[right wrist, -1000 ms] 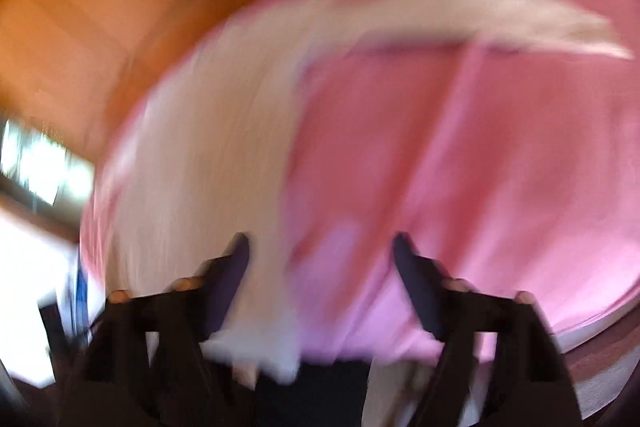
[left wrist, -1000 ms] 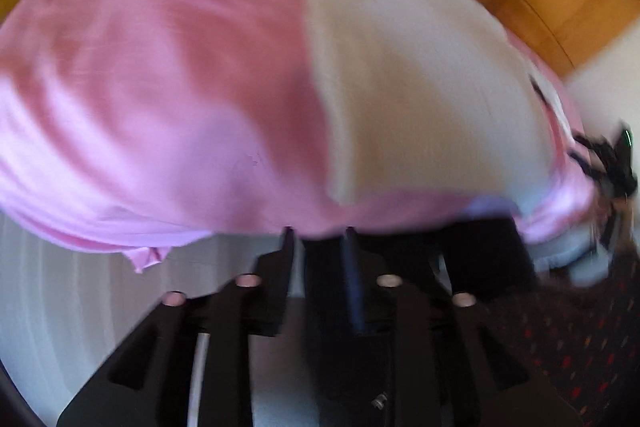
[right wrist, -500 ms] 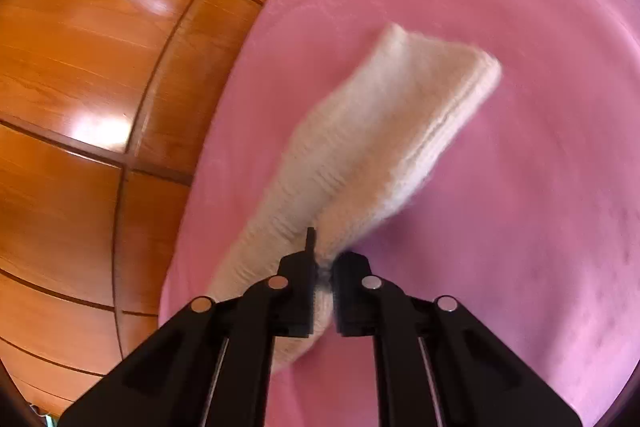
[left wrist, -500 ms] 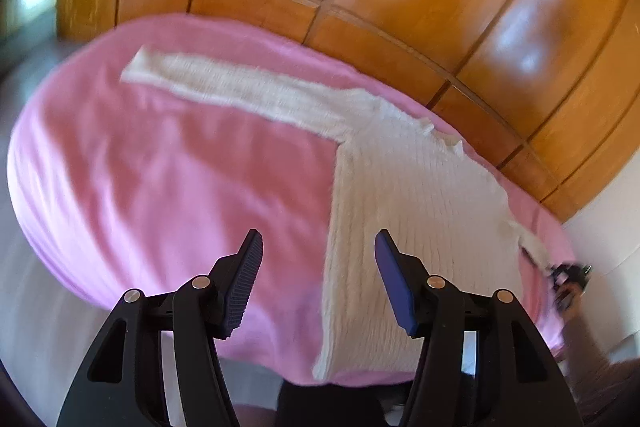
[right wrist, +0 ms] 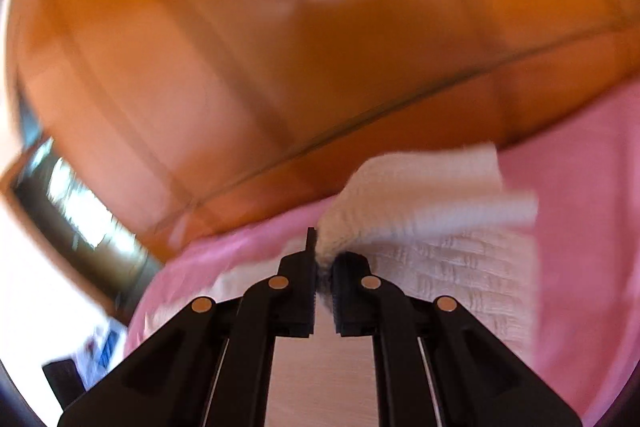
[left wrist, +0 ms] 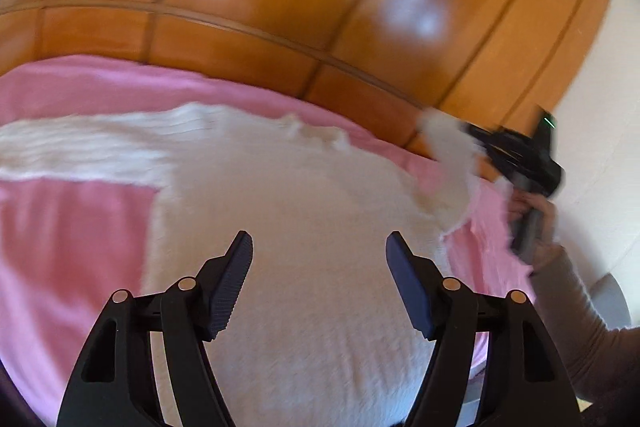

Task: Fold small clothes
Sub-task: 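Open the right tool to lay the sleeve on the sweater body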

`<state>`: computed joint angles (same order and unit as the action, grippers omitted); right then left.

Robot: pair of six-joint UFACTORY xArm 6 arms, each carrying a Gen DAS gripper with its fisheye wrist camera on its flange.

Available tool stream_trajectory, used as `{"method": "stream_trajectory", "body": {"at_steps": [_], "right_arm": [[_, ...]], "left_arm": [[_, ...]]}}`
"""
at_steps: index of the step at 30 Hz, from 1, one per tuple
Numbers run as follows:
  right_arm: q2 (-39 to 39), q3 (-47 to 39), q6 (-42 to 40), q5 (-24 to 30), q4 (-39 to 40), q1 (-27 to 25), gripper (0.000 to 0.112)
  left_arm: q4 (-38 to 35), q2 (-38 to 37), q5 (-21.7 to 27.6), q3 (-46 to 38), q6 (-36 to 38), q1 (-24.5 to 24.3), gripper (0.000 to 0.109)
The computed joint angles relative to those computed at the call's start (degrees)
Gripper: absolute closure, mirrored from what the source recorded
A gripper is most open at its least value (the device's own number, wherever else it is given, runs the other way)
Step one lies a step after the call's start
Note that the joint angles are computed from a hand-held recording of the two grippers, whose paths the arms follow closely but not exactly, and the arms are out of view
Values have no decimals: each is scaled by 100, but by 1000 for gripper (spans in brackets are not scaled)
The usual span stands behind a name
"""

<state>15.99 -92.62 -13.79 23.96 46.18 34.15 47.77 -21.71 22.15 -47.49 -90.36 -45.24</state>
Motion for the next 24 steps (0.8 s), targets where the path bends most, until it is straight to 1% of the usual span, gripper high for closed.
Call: {"method": "stream_trajectory", "body": {"at_steps": [1,2,3,4,5,6,7,8,9,10,11,12,13,14,16,18,19,21,22,23,24], "right_arm": [[408,-473,97,262,-216,221,107],[631,-730,178,412,-392,338,107],[880,-1020,214,636,-518,453,102],[1066,-1241,315,812,-682,549,92],[1243,-1426,318,876,-740,635,82],[1225,-1372,261,825,-701,682,74],[1170,-1287,210,764,-626,693,74],[985,-1010,75,656,-376,699,73],[780,-709,-35,529,-186,678,68],[531,-342,-114,352,-77,672,63],[162,226,-252,95,48,676,61],[-165,702,-308,-16,83,634,59],[-347,937,-219,-62,-4,605,58],[-591,1262,-57,-41,-157,471,57],[-1199,2205,465,-224,-612,391,53],[-1665,2837,897,-172,-979,225,52],[-1881,3185,1134,-188,-1071,140,52],[-2113,3545,1254,-210,-940,44,50],[-2163,3675,1290,-262,-846,26,48],[-2222,3808,1329,-310,-757,-2,48],[-2256,3889,1333,-338,-654,-21,47]], "left_arm": [[-56,179,-156,-100,96,57,40],[-261,408,-342,-221,288,151,40],[-373,525,-504,-256,361,225,40],[-523,629,-719,-255,468,322,40],[-730,762,-879,-272,626,420,40],[-860,816,-918,-267,728,485,40],[-959,910,-981,-295,801,538,40],[-1122,999,-1129,-279,931,633,40],[-1184,1040,-1192,-253,959,702,40],[-1292,1103,-1252,-243,1030,776,40],[-1496,1236,-1384,-255,1156,874,40],[-1717,1359,-1505,-275,1300,948,40],[-1943,1552,-1561,-368,1422,1032,40],[-2033,1724,-1495,-516,1524,1082,41],[-2167,2039,-1367,-857,1870,1098,40],[-2472,2436,-912,-1414,2351,968,40],[-2409,2624,-696,-1703,2499,890,40],[-1977,3122,94,-2530,2759,597,40],[-1876,3390,409,-2919,2908,483,40],[-1891,3804,878,-3507,3190,341,40],[-1865,4120,1329,-3967,3296,257,40]]}}
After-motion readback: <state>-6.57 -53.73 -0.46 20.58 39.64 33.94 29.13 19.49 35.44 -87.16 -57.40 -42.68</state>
